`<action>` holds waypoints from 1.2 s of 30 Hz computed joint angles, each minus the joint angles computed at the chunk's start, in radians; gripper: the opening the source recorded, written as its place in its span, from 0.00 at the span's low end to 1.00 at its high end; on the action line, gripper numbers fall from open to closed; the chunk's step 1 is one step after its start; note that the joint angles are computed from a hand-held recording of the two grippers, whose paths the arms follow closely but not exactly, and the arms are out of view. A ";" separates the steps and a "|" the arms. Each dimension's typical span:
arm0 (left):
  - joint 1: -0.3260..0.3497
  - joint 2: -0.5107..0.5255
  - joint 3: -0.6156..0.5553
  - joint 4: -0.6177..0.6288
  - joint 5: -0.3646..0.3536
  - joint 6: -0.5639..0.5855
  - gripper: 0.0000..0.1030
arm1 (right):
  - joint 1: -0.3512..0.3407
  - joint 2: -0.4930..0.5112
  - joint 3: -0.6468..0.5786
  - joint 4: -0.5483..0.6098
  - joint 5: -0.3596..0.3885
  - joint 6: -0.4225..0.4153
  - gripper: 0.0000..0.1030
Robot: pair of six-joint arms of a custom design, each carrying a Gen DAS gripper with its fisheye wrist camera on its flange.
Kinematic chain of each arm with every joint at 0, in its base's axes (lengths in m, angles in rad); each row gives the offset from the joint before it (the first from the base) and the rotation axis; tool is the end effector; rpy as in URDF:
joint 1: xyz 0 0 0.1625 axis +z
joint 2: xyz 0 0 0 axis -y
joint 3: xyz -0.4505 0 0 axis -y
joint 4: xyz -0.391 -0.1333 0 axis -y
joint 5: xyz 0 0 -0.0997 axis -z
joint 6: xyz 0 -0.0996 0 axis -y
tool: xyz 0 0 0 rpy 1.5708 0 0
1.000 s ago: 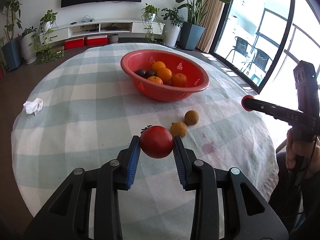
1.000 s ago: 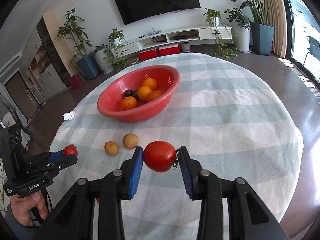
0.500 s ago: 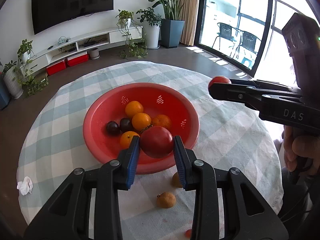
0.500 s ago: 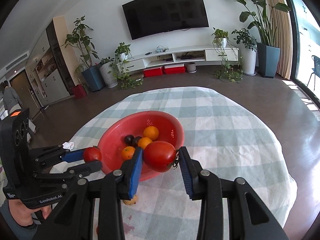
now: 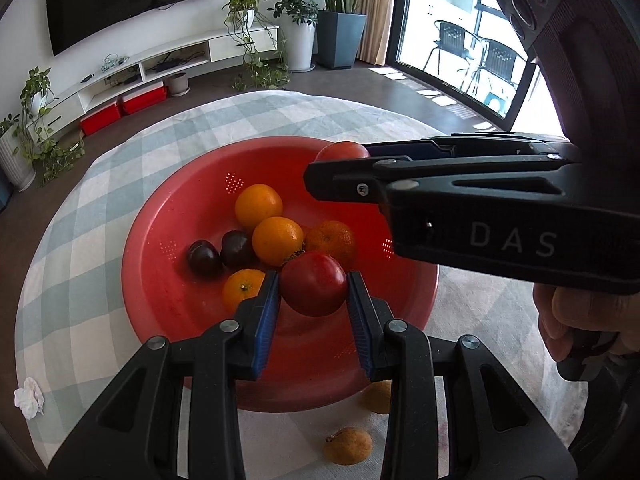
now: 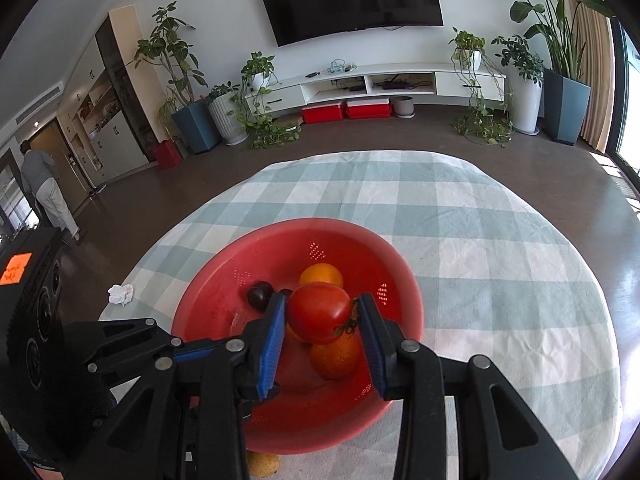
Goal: Organize fruits
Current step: 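Carry the large red tomatoes in both tools over the red bowl, then open both tools releasing the tomatoes into the bowl, then withdraw both tools from the bowl toward the small red tomatoes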
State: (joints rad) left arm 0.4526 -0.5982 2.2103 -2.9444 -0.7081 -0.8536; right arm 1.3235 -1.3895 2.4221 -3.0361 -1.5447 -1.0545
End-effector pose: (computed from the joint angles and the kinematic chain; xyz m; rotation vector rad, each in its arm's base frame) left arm -0.3023 -0.3793 -0.0610 0.4425 2.3335 -0.7532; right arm 0.0304 -0.4346 0.2213 1.1283 -2.6214 0.5216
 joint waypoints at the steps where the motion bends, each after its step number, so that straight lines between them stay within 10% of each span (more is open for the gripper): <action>1: 0.003 0.004 -0.002 -0.003 -0.001 0.004 0.31 | 0.005 0.014 -0.004 -0.010 -0.009 0.003 0.38; 22: 0.036 0.029 -0.005 -0.067 -0.001 0.047 0.31 | 0.029 0.155 -0.028 -0.151 -0.113 -0.015 0.38; 26: 0.018 0.025 -0.002 -0.041 0.011 0.010 0.54 | 0.030 0.154 -0.029 -0.150 -0.114 -0.015 0.39; 36: -0.023 -0.001 0.030 -0.011 0.028 -0.061 0.62 | 0.012 0.112 -0.014 -0.138 -0.077 -0.017 0.50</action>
